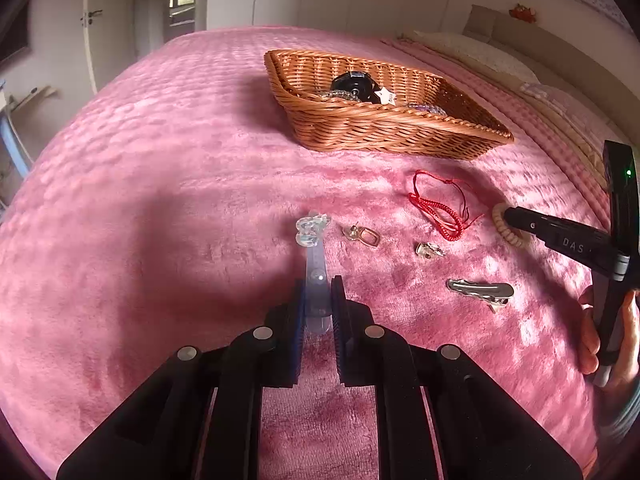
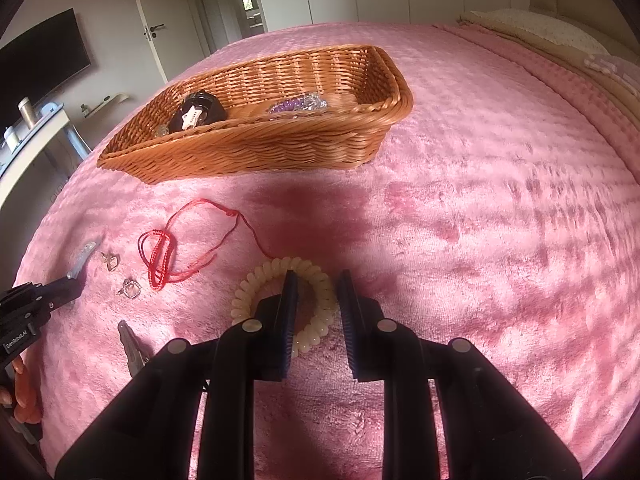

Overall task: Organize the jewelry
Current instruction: 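Carry clear clip and cream tie into the basket and open both tools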

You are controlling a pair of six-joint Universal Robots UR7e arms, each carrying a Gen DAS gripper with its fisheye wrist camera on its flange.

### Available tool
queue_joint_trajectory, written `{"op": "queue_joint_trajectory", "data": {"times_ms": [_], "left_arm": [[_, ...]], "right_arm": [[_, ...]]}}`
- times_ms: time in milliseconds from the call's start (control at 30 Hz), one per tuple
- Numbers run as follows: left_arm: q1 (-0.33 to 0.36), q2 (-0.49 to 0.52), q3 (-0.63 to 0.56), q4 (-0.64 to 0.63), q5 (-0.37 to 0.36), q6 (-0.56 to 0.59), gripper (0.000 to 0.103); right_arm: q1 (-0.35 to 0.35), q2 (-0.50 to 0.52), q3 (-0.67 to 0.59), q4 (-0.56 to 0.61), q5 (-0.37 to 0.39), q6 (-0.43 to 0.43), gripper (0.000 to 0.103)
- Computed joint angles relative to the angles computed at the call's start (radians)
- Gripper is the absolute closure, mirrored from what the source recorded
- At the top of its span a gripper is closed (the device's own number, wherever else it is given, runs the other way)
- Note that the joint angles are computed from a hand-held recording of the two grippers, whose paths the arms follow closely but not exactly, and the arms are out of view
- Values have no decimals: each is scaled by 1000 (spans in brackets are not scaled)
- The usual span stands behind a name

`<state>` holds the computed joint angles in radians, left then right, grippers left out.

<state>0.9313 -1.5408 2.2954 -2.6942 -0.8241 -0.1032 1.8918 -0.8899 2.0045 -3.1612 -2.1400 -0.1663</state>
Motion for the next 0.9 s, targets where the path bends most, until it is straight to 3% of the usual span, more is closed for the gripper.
{"op": "queue_joint_trajectory", "data": {"times_ms": [100,133,200,533,733,900], "left_arm": [[2,1,0,-7,-5,2,92],[2,0,1,-11,-3,2,92],[-4,-3,6,-20,6,-1,92],[-78,-40,-12,-117,-22,34,92],[-126,52,-113,-224,-29,122,92],[-109,188,-232,-307,-74,197,92]], "right_arm": [[18,22,-11,-8,-39,-21,85],[21,23,-9,-14,-34,-36,93],[34,29,-3,-47,-47,-61,93],[95,-66,0,-93,38,-97,93],[119,-48,-156,-48,43,-132,93],[101,34,-323,37,40,-128,93]]}}
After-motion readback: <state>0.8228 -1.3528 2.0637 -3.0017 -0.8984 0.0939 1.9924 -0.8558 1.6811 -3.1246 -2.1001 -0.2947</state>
